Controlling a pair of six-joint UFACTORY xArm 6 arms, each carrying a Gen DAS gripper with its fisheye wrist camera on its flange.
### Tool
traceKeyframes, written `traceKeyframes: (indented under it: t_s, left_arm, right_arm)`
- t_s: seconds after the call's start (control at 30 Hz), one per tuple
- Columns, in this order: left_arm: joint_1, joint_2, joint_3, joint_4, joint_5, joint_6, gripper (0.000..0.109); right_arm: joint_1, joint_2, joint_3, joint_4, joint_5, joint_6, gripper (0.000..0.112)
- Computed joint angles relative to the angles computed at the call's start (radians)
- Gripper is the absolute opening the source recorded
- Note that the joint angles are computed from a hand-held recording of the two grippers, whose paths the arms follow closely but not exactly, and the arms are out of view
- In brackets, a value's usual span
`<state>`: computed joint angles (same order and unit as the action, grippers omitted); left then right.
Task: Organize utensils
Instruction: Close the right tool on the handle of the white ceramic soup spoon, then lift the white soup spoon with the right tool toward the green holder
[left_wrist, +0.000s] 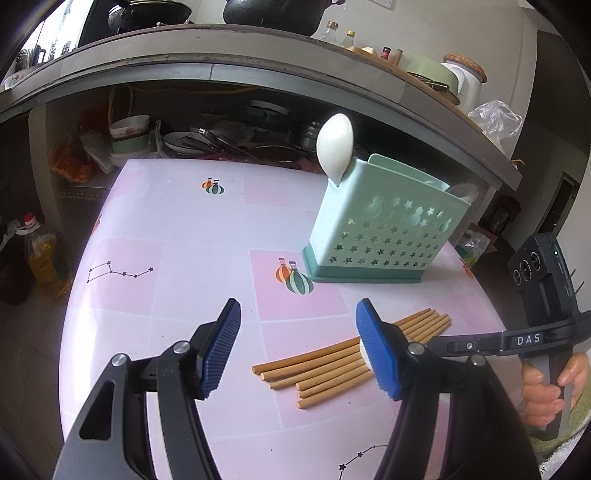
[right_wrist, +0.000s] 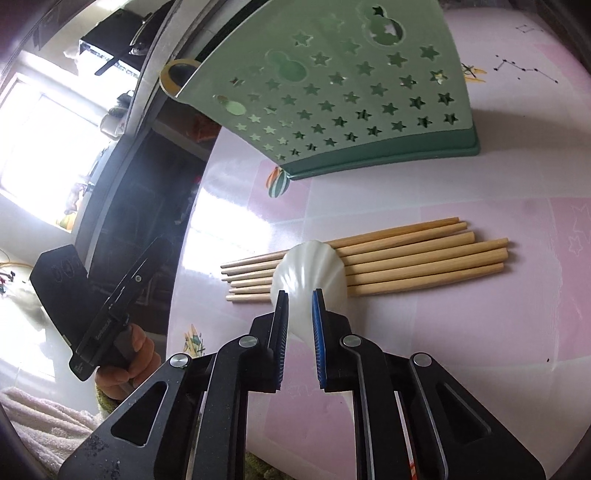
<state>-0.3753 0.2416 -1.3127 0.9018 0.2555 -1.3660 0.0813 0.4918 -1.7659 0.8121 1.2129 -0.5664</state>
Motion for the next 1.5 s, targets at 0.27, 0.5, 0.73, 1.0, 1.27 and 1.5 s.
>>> traceKeyframes:
  t_s: [0.27, 0.5, 0.73, 1.0, 1.27, 1.5]
  left_arm:
    - [0.004, -0.018, 0.026, 0.004, 0.015, -0.022, 0.063]
    - [0.008, -0.029, 0.036, 0.016, 0.019, -0.038, 0.063]
    - [0.014, -0.036, 0.046, 0.019, 0.022, -0.054, 0.063]
    - [0.017, -0.039, 0.053, 0.015, 0.017, -0.057, 0.063]
    - [0.015, -0.037, 0.051, 0.012, 0.019, -0.056, 0.063]
    - [0.011, -0.026, 0.039, -0.013, 0.020, -0.032, 0.063]
  right_arm:
    - [0.124, -0.165, 0.231, -0.217, -0.351, -0.118, 0.044]
    - [0.247, -0.251, 0.447, -0.510, -0.695, -0.138, 0.054]
    - [0.288, -0.223, 0.495, -0.718, -0.837, -0.060, 0.058]
    - [0.265, -0.149, 0.369, -0.661, -0.752, -0.019, 0.046]
    - [0.197, -0.113, 0.232, -0.399, -0.593, -0.061, 0.030]
    - [0.139, -0.105, 0.190, -0.320, -0.529, -0.044, 0.023]
